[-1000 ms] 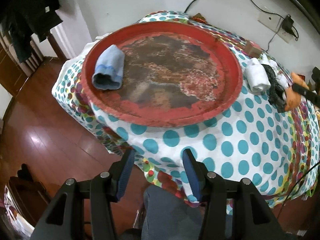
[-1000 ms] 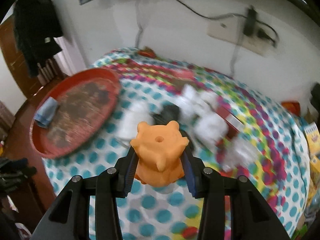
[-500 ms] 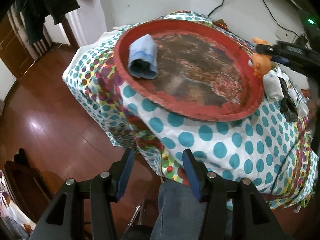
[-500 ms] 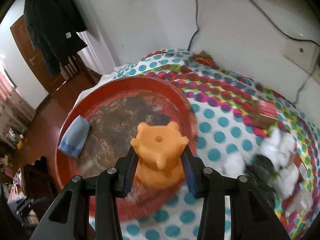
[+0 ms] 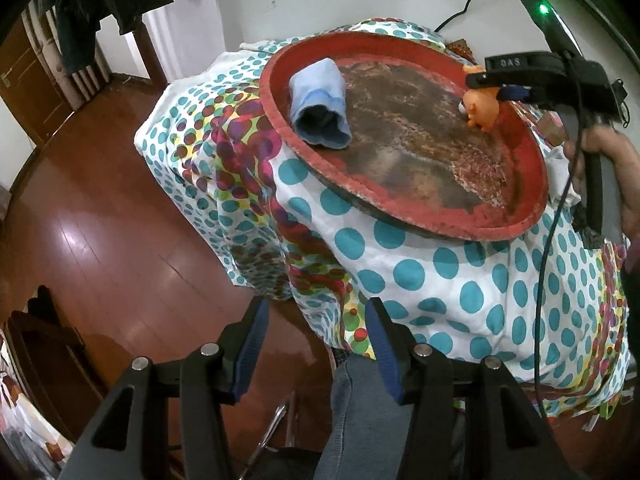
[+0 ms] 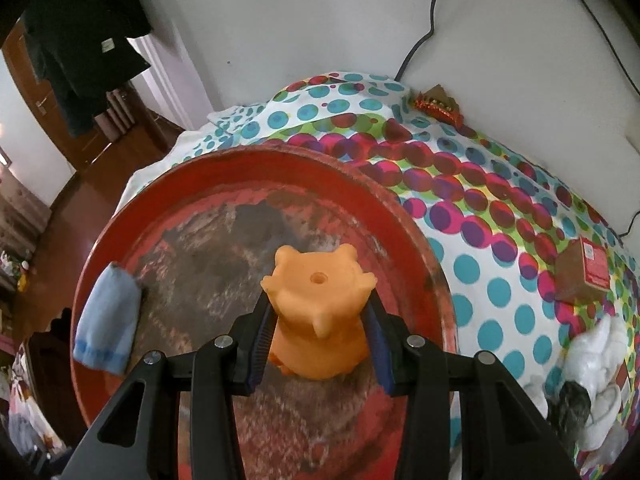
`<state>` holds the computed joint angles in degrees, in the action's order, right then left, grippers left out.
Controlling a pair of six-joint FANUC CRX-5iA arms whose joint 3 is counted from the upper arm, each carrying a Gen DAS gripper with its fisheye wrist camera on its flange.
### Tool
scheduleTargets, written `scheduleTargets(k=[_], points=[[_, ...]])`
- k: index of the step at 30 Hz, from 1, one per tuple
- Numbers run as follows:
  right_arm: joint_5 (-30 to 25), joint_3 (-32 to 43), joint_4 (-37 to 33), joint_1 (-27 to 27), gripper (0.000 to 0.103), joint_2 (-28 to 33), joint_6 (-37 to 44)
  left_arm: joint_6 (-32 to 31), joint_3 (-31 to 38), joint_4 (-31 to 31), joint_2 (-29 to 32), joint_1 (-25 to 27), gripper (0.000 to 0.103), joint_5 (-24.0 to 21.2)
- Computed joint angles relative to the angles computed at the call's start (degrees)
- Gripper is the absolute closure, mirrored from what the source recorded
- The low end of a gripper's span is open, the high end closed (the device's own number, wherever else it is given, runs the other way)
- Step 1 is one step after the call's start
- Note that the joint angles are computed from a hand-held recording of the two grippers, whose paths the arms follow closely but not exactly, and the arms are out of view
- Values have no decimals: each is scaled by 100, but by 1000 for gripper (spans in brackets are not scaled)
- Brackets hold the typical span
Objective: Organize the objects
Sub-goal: 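Lift the orange toy with the right tool and release it onto the red tray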
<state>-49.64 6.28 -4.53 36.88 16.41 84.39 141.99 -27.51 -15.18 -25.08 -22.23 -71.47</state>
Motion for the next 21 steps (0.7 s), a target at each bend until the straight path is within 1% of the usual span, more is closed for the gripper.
scheduleTargets(k=[3, 4, 5, 6, 8, 9, 10, 12, 16, 21], points=[[-12, 95, 64, 26, 62, 104, -40, -38, -44, 45, -16, 54, 52, 22], [-54, 150, 15, 16, 60, 145, 18, -58, -61, 67, -20, 81, 52, 33], [-23, 134, 29, 23, 60, 144, -3, -67, -76, 86, -20, 96, 52, 50], [57, 71, 53, 31, 58, 108, -46, -72, -87, 97, -21, 107, 52, 64], [140, 0, -131, -15, 48, 18, 75, -88, -91, 115, -1, 111, 52, 79], [194, -73, -152, -26, 39, -46, 49, -104, -84, 128, 18, 112, 52, 84], [287, -190, -167, -35, 38, -149, 54, -112, -74, 136, 37, 100, 52, 86], [423, -386, -209, -55, 38, -350, 108, -89, -38, 116, 75, 35, 52, 94], [597, -755, -554, -213, 38, -861, 347, -74, 76, 88, 197, -118, 52, 111], [953, -1431, -531, -357, 38, -1585, 557, -46, 279, 50, 424, -378, 52, 159]])
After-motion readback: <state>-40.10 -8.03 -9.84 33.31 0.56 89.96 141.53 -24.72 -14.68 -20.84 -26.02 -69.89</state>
